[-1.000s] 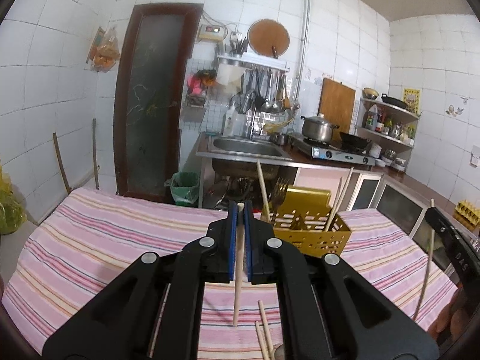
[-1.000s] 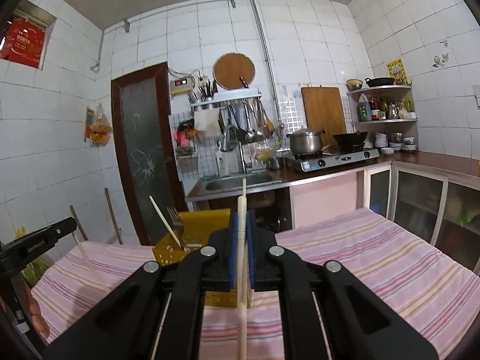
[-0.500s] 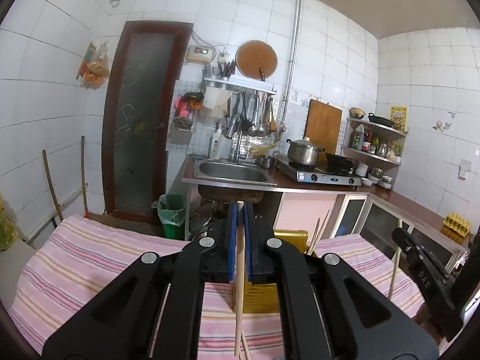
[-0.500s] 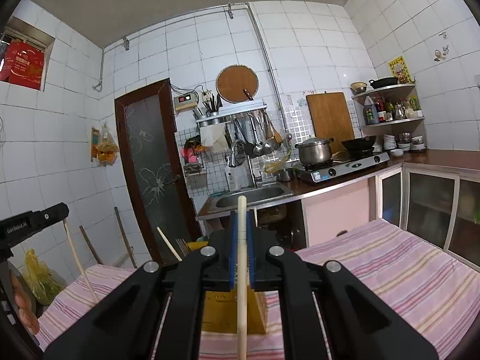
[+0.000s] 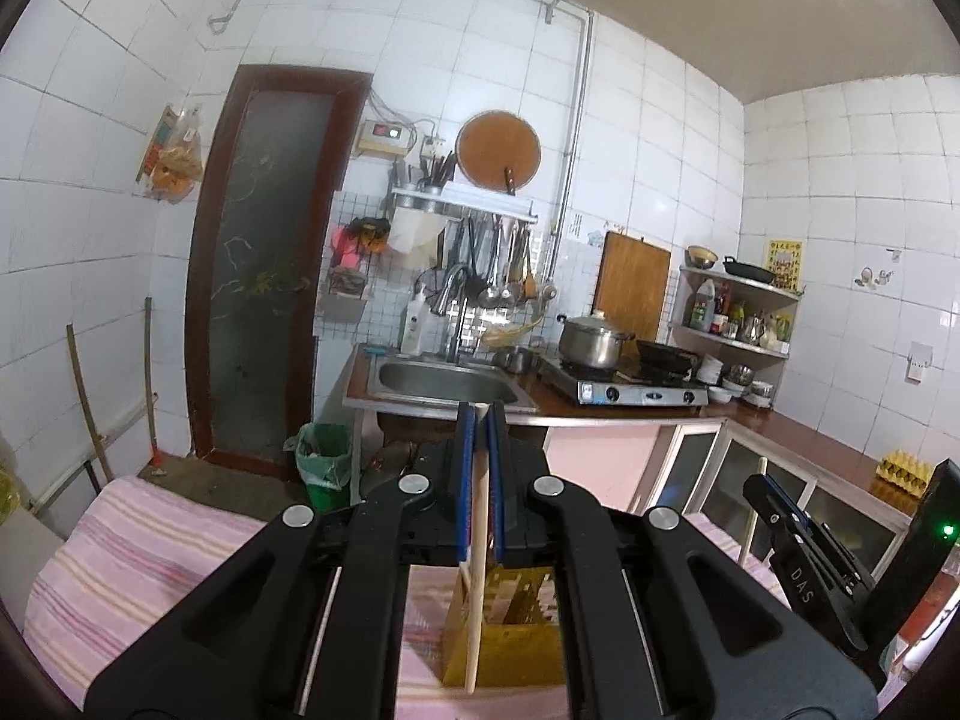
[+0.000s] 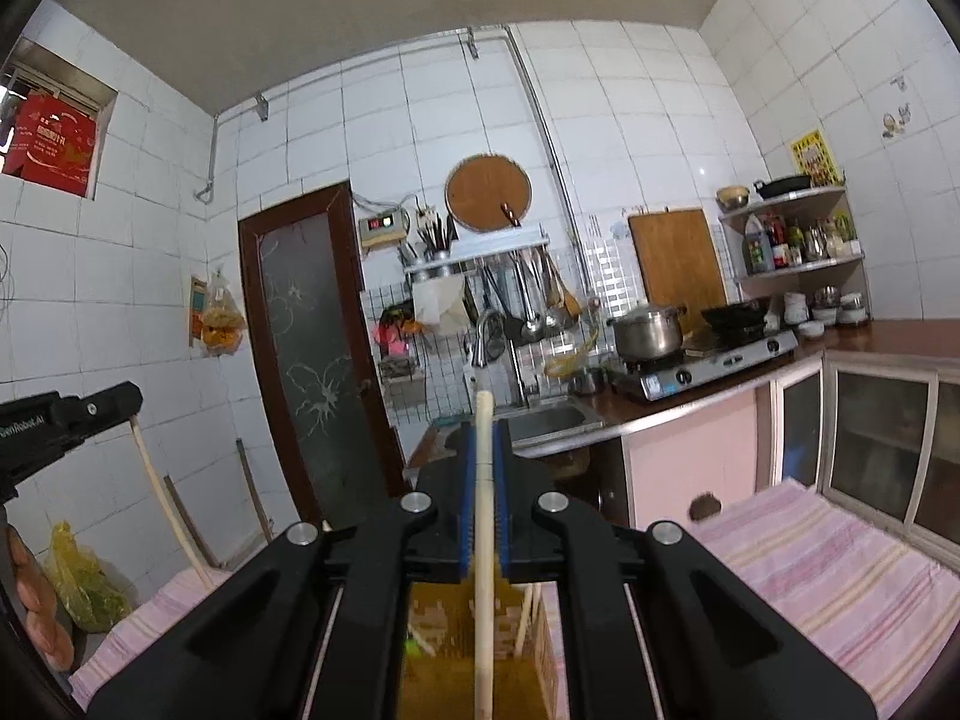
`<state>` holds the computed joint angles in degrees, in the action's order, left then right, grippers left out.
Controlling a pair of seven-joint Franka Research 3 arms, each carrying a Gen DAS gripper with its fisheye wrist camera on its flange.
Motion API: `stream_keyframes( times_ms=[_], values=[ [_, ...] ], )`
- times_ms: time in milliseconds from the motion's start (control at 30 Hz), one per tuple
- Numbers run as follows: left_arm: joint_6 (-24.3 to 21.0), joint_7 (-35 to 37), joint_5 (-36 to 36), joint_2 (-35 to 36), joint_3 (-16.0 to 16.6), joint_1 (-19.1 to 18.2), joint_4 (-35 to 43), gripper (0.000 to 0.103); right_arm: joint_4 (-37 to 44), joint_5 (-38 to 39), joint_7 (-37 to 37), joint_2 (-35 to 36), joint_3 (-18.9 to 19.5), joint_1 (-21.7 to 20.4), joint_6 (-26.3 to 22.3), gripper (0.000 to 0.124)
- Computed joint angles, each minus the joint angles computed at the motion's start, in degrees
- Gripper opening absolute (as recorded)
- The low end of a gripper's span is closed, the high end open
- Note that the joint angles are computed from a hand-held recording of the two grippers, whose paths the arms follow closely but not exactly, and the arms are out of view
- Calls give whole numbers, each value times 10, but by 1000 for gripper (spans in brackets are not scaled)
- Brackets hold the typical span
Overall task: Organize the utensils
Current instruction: 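Open both tools to drop the chopsticks into the yellow holder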
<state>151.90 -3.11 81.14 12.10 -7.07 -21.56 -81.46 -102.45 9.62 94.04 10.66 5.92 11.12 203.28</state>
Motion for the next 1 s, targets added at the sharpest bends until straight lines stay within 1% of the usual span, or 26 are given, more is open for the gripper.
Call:
stream_keyframes(
  times_ms=[133,233,367,467,600,667,700,767,867,900,933,967,1000],
  values=[
    [0,37,-14,46,6,-7,76,3,69,30,-39,30,-17,22,-9,6],
    [3,65,-39,89,21,-19,140,3,134,60,-75,65,-30,38,-16,6],
    [11,106,-81,155,41,-30,229,3,213,81,-96,116,-31,42,-28,6],
    [5,160,-128,223,48,-33,313,3,284,97,-113,167,-41,50,-40,6],
    [2,205,-182,298,60,-33,389,3,347,104,-130,227,-45,52,-40,6],
    [-9,255,-227,344,52,-28,439,3,368,96,-130,252,-28,39,-37,6],
    [-13,270,-247,361,51,-26,456,3,374,98,-132,260,-28,39,-40,6],
    [-14,278,-268,369,58,-26,451,3,379,102,-135,272,-28,37,-52,6],
    [-13,274,-285,357,79,-32,413,3,361,105,-140,268,-27,37,-65,6],
    [-7,264,-286,344,89,-35,388,3,347,114,-147,262,-45,49,-69,6],
    [1,253,-285,324,100,-39,353,4,341,119,-152,258,-54,55,-71,7],
    [2,253,-289,311,106,-43,333,11,334,122,-156,254,-60,59,-78,7],
    [1,256,-296,294,111,-46,307,38,327,132,-161,245,-83,73,-104,9]
  ],
)
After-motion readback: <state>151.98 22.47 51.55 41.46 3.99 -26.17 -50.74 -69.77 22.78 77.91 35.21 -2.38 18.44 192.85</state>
